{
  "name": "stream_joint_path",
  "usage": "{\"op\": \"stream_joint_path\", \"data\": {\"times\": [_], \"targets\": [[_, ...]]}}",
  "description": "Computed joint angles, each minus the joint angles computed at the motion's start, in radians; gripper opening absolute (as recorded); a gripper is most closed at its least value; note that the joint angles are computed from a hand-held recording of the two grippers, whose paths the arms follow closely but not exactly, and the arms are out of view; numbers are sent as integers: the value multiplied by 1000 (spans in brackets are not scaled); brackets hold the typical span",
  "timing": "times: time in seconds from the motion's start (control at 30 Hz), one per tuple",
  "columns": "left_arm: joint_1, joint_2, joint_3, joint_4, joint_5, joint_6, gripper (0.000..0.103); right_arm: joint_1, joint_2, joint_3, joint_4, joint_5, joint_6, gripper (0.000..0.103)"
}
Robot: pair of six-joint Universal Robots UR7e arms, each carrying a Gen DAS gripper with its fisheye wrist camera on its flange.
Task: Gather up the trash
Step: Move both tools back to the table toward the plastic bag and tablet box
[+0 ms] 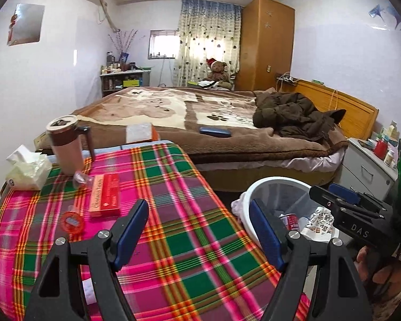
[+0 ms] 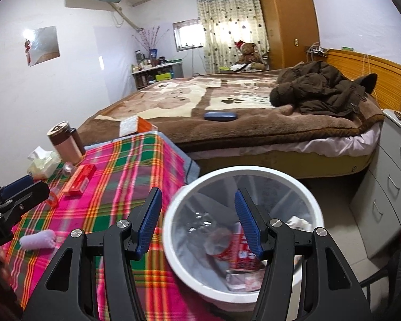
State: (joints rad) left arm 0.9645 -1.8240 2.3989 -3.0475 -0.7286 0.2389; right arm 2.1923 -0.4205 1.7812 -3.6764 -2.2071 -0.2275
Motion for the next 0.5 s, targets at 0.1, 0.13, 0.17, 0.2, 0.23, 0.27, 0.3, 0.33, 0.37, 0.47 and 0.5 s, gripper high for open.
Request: {"op": "stream_joint_path", "data": {"times": [0.1, 0.13, 0.17, 0.2, 0.23, 0.27, 0.3, 0.33, 0.37, 0.47, 0.5], "targets": [[6, -25, 4, 5, 20, 9, 79, 6, 13, -16, 12, 13, 1, 58], [9, -31, 5, 2, 25, 12, 79, 8, 18, -23, 19, 18, 1, 58], [13, -38, 5, 3, 26, 15, 79, 10, 23, -30, 25, 22, 3, 58], [19, -48, 4, 4, 25, 15, 79, 14, 30, -39, 34, 28, 5, 58], [26, -58, 3, 7, 22, 15, 79, 17, 36, -48, 44, 32, 6, 58], [35, -67, 1, 9, 18, 16, 79, 20, 41, -56, 53, 37, 6, 58], [42, -74, 0, 0, 22, 23, 79, 24, 49, -66, 60, 40, 6, 58], [47, -78, 0, -9, 30, 32, 79, 27, 55, -75, 67, 44, 6, 58], [55, -83, -3, -14, 36, 40, 79, 30, 62, -87, 77, 51, 4, 58], [97, -98, -19, -2, 26, 39, 79, 37, 79, -116, 109, 64, 12, 60], [108, -98, -21, -10, 33, 47, 79, 40, 87, -128, 117, 68, 11, 61]]}}
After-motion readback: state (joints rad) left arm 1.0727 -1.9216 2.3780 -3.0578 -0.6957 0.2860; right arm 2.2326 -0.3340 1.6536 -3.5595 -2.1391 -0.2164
